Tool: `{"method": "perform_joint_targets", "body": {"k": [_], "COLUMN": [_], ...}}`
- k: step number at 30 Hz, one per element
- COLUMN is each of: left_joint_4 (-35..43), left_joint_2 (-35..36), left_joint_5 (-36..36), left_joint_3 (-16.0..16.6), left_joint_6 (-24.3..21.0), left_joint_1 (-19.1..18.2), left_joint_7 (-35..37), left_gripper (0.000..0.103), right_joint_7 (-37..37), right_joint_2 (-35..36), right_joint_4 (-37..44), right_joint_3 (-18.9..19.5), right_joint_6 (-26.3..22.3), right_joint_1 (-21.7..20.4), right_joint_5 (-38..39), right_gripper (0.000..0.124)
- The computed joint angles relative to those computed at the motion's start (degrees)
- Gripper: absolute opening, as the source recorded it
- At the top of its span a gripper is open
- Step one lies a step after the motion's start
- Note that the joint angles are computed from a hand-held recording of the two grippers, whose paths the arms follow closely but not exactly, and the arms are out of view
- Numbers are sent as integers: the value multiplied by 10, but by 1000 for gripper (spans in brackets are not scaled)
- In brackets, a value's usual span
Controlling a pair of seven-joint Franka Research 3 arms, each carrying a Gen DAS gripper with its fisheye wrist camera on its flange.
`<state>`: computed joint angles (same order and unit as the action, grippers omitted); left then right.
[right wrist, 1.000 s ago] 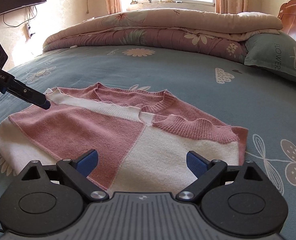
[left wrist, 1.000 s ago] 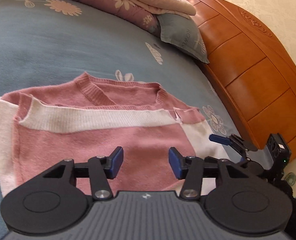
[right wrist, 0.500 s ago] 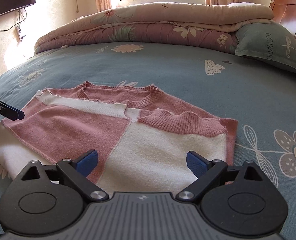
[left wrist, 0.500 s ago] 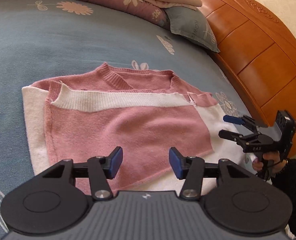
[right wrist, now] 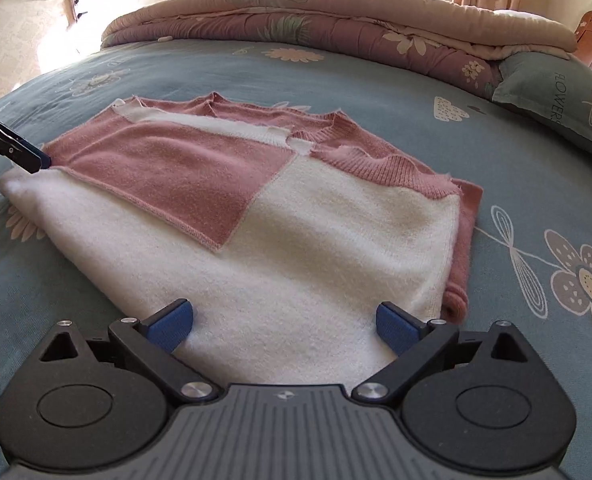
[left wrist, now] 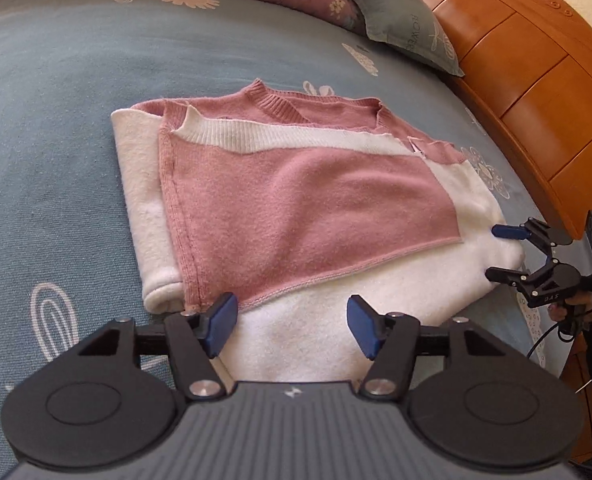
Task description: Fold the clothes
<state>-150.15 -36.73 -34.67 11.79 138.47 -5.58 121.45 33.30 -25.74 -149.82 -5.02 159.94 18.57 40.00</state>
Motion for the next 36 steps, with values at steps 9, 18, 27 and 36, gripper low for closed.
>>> {"method": "perform_joint_targets", "body": {"k": [9,18,27,36], "left_joint_4": [120,151,176,180], "left_joint_2": [127,214,233,233], "left_joint_5": [-164,-242,-289,-275], "left_joint_3": [-1,-66,-132,-149], "left_joint_6": [49,92,31,103], "left_joint_1": [-81,-26,-16,-52], "left_joint_7": [42,1,57,14], "left_gripper": [62,59,63,65], "right_joint_7": [-67,-30,-56,8], "right_joint_2": [48,79,26,-90], "right_joint_4": [91,77,38,-70], "right_joint_3": [-37,24,6,-15], "right_joint_6": [-34,19,55,82], "right_joint_1": [60,8,40,51], "right_joint_5": [162,115,191,133], "right_gripper": [101,103,103,103]}}
